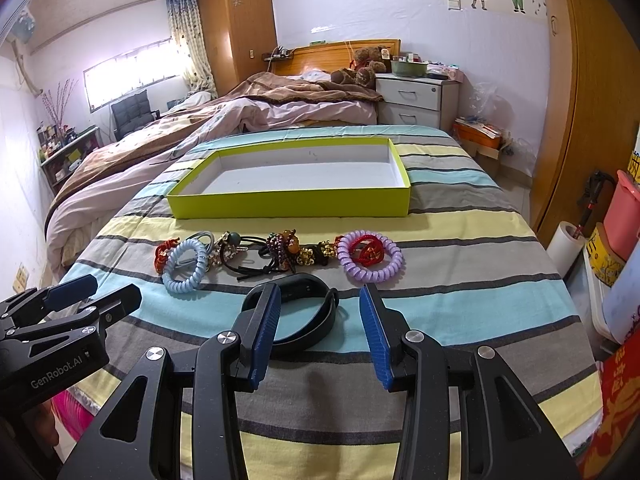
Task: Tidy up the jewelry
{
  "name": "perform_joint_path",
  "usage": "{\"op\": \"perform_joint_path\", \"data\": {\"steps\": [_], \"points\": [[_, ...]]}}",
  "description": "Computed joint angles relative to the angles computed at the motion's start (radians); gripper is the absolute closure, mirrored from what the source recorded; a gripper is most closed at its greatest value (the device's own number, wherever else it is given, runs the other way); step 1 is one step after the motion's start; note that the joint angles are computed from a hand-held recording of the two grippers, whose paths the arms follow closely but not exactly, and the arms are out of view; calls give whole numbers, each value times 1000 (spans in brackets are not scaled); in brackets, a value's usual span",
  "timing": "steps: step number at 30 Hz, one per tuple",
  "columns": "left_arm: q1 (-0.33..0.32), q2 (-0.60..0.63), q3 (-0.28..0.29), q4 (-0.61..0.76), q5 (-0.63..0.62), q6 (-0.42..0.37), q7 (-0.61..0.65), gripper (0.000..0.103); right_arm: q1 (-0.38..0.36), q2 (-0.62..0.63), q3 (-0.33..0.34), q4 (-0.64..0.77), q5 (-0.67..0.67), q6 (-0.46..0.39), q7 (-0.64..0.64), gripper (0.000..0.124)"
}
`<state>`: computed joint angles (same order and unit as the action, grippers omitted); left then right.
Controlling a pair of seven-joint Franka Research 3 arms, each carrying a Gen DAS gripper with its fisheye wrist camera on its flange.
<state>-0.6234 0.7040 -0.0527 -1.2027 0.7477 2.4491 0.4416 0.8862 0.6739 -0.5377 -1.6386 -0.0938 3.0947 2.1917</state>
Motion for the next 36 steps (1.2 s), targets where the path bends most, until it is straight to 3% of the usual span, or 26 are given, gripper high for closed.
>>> {"op": "perform_joint_path", "data": {"steps": [23, 29, 31, 36], "points": [[13, -6, -9, -8, -19, 3, 16, 39, -27, -7, 33, -1, 22, 8, -37, 82], [49, -24, -23, -55, -48, 88, 39, 39, -106, -29, 123, -3, 46, 0, -92, 82], [61, -23, -31, -58, -69, 96, 63, 39, -153, -38, 181, -4, 55, 1, -129, 82], [93, -27, -49, -74, -130, 118, 125, 39, -222, -19, 261, 51, 59, -79, -181, 82]]}}
